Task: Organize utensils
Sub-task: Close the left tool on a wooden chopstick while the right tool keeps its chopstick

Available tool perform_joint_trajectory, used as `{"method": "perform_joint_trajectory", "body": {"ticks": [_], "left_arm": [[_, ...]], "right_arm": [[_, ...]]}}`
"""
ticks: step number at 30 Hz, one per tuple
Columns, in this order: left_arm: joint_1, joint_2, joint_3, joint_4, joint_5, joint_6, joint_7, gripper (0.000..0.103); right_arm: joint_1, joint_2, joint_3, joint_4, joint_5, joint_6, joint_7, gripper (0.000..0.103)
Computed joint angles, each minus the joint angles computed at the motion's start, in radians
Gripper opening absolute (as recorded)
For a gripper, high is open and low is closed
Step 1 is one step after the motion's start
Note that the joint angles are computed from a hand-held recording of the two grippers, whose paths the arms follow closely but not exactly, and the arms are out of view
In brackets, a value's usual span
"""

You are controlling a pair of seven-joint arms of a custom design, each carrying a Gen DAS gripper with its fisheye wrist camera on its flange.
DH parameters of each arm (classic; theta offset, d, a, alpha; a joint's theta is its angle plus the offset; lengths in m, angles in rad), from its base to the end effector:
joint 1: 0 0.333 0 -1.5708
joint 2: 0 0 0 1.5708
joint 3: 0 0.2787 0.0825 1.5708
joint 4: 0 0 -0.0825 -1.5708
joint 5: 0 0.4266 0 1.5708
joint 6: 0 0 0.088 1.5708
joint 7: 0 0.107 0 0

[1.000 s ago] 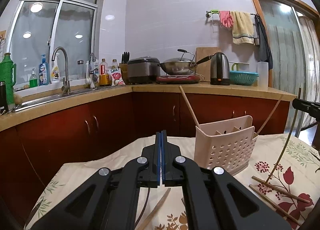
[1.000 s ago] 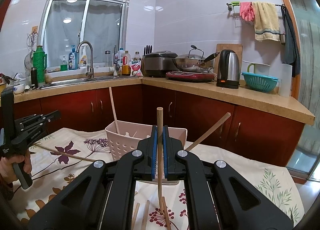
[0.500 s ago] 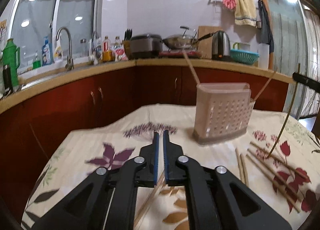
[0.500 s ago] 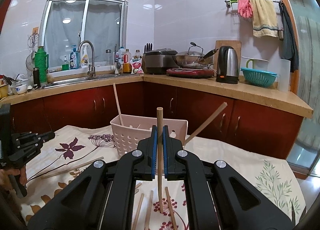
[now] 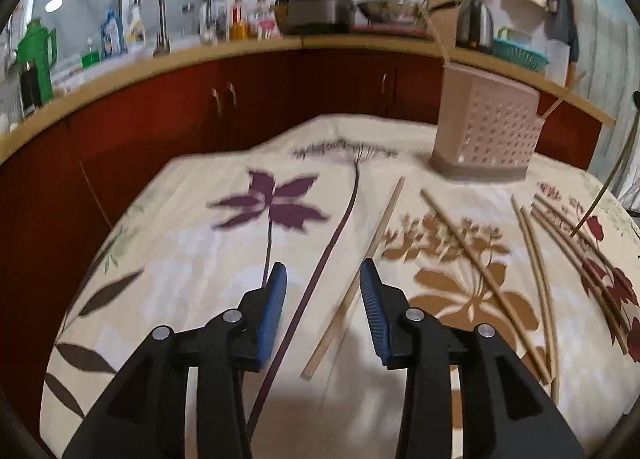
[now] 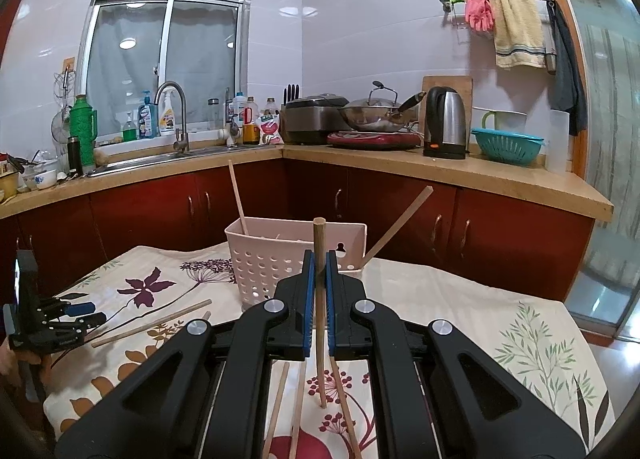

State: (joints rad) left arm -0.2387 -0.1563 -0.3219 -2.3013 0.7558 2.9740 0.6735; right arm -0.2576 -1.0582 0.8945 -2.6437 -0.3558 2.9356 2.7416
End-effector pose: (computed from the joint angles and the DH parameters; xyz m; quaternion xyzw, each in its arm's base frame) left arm 0.4564 -0.3455 0.4286 -0.5081 0.7486 -0.3496 0.2433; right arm 0.3427 0.3035 0.5077 -0.5390 0.5806 -0.4418 0.4210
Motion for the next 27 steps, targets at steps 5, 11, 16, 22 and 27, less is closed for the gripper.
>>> {"method": "perform_joint_trajectory", "body": {"ticks": [5,11,16,22,27], "left_arm": [[-0.076,-0.003,0.044,-0.024,-0.221,-0.061,0.214,0.039],[-0.099,-0.019,0.048,-0.049,-0.341,-0.119,0.326,0.039],[-0.077,-0.025,0.026,-0.053,-0.305,-0.129,0.301,0.028],[-0.059,-0.033,0.005,-0.056,-0.220,-0.139,0.262,0.012],[-0.065,-0.052,-0.002,-0.070,-0.188,-0.131,0.255,0.007]], "right_arm": [[0.016,-0.010,-0.005,-0.007,0.001,-0.002,0.004,0.006],[0.018,-0.010,-0.006,-0.007,0.002,-0.002,0.005,0.006],[0.022,-0.007,-0.005,-0.001,0.002,-0.008,0.006,0.006],[0.017,-0.004,-0.004,0.000,0.000,-0.004,0.009,0.006],[0.017,-0.007,-0.002,0.000,-0.001,-0.004,0.011,0.006]]}}
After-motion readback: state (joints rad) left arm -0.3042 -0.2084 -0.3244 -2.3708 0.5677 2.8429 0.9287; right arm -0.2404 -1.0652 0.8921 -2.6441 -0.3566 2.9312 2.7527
